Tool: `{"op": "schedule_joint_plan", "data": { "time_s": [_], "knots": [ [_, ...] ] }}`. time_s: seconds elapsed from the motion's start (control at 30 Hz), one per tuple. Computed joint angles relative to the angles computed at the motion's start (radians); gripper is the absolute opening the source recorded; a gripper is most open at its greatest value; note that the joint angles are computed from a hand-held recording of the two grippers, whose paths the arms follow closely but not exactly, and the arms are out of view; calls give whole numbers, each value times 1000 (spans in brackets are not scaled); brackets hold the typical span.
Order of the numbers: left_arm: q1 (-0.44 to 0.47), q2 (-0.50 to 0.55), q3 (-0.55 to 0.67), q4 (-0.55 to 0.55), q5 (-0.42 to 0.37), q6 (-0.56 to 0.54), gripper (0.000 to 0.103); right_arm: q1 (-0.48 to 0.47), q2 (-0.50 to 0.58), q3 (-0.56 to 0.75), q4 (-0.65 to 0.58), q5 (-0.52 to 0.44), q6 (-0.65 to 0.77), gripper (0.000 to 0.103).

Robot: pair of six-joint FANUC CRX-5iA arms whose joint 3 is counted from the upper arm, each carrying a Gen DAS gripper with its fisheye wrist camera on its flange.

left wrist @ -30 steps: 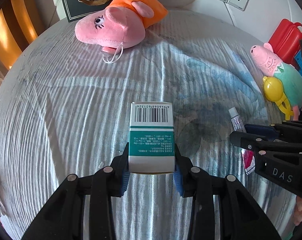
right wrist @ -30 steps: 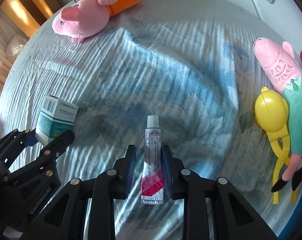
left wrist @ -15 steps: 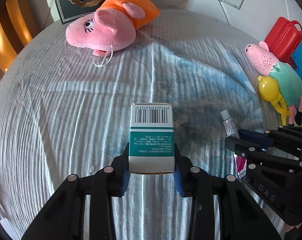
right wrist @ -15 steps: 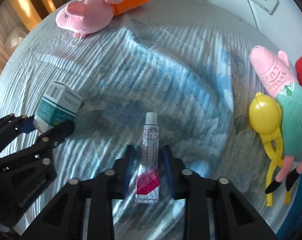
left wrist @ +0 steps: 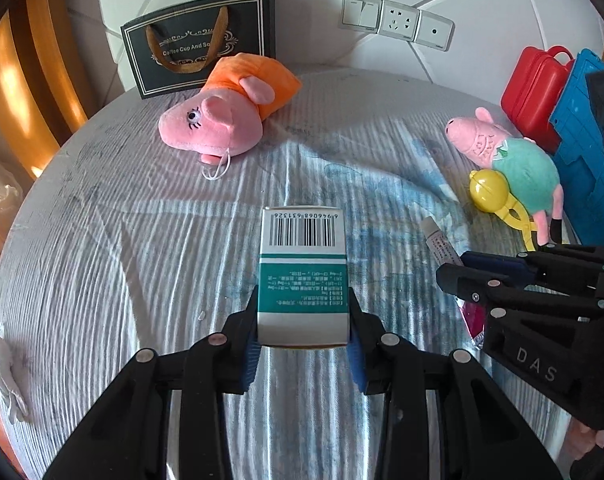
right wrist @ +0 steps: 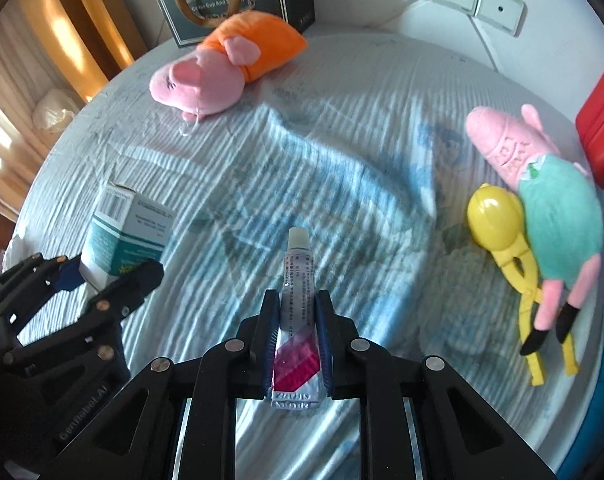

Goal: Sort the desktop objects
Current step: 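Carry the medicine box and ointment tube over the blue crate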

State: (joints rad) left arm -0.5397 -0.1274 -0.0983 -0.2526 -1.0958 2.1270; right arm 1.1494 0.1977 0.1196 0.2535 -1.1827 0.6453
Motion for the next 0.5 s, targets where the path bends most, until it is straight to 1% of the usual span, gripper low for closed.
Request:
{"op": "schedule_joint_plan", "data": {
  "time_s": [0.03,0.1,0.13,0.3,0.5],
  "knots": [
    [-17,-5,11,-15,-13,12,35,10,-29,-17,13,-9,-9,18],
    [-47,-12,30,-36,-32,28,35,44,-34,-17,51,-20,-51,18],
    [-65,-14,43,-51,-46,38,35,37,-52,-23,57,-27,-42,18],
    [-138,-20,83,-105,-95,84,35,103,-100,-56,136,-71,-115,18],
    [-226,-25,133,-160,-134,122,35,183,-174,-120,252,-128,-215,18]
  ]
}}
